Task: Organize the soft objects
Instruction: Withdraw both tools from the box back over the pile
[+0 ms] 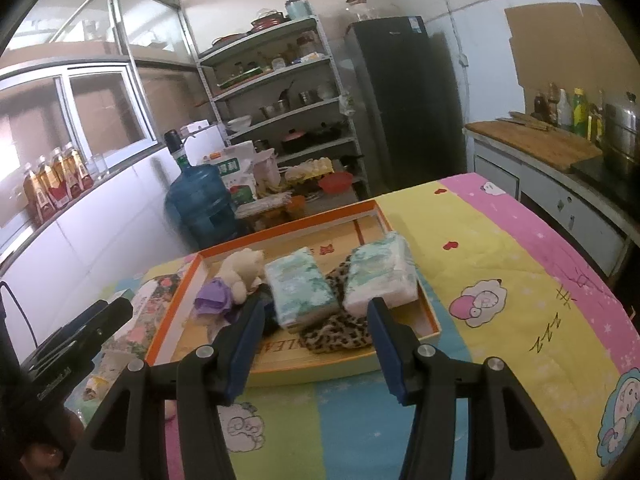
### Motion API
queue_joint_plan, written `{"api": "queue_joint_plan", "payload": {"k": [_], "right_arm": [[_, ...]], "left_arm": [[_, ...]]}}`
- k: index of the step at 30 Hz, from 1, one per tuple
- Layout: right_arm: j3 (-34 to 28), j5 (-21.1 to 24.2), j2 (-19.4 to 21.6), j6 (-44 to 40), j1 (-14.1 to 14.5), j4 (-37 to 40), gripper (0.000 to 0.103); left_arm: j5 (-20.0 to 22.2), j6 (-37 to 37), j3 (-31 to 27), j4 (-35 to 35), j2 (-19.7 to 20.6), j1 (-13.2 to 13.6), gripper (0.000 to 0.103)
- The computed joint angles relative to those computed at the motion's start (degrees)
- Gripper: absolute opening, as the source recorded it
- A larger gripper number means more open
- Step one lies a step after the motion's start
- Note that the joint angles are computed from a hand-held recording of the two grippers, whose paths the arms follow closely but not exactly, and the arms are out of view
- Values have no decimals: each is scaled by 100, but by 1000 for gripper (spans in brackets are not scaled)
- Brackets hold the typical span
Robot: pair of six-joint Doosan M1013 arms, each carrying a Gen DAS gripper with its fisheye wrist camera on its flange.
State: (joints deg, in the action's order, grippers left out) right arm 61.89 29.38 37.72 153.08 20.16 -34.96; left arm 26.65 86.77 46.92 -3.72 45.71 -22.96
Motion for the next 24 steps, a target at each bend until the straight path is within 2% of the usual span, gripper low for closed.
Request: {"api": "queue_joint_plan", "payload": {"k": [24], "right_arm": [[-709,225,291,-1022,434,388,53]], "left_arm": [[-463,-275,921,26,-537,401,61]]}}
